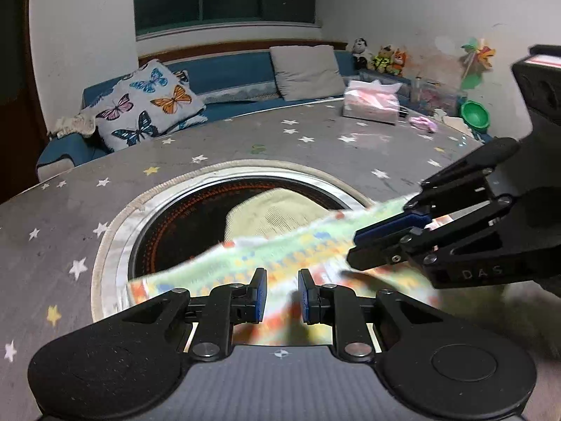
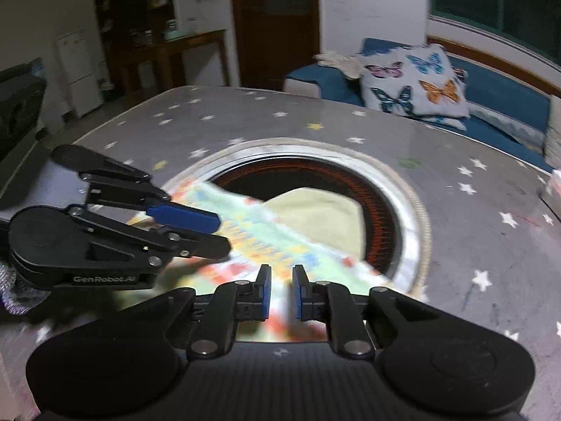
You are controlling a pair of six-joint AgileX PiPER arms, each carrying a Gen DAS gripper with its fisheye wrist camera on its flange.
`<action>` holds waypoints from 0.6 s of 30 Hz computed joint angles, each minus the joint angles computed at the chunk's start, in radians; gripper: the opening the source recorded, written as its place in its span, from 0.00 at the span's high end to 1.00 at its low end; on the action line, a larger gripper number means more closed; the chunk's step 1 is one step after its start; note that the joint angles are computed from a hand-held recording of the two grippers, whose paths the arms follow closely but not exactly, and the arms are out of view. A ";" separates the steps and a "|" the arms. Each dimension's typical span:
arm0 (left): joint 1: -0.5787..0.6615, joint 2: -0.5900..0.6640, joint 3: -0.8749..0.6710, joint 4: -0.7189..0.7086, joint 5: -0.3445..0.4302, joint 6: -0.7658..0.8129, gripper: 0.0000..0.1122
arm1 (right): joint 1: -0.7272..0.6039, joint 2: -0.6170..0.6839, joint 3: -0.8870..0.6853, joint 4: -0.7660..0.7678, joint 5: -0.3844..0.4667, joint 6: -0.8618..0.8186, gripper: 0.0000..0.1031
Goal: Fold clothes
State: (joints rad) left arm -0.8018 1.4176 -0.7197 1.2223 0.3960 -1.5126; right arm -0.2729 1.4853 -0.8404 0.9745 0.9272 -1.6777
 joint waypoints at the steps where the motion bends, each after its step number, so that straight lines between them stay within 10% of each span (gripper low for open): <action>1: -0.024 -0.015 0.021 0.022 0.013 -0.029 0.81 | -0.007 -0.018 0.022 -0.004 0.014 -0.020 0.88; 18: -0.196 -0.131 0.220 0.162 0.157 -0.386 0.79 | -0.247 -0.166 0.232 -0.012 0.095 -0.281 0.83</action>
State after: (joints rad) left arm -0.9979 1.2864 -0.4992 1.3839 0.5527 -1.8991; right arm -0.5200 1.3190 -0.6084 0.9626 1.0222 -1.9588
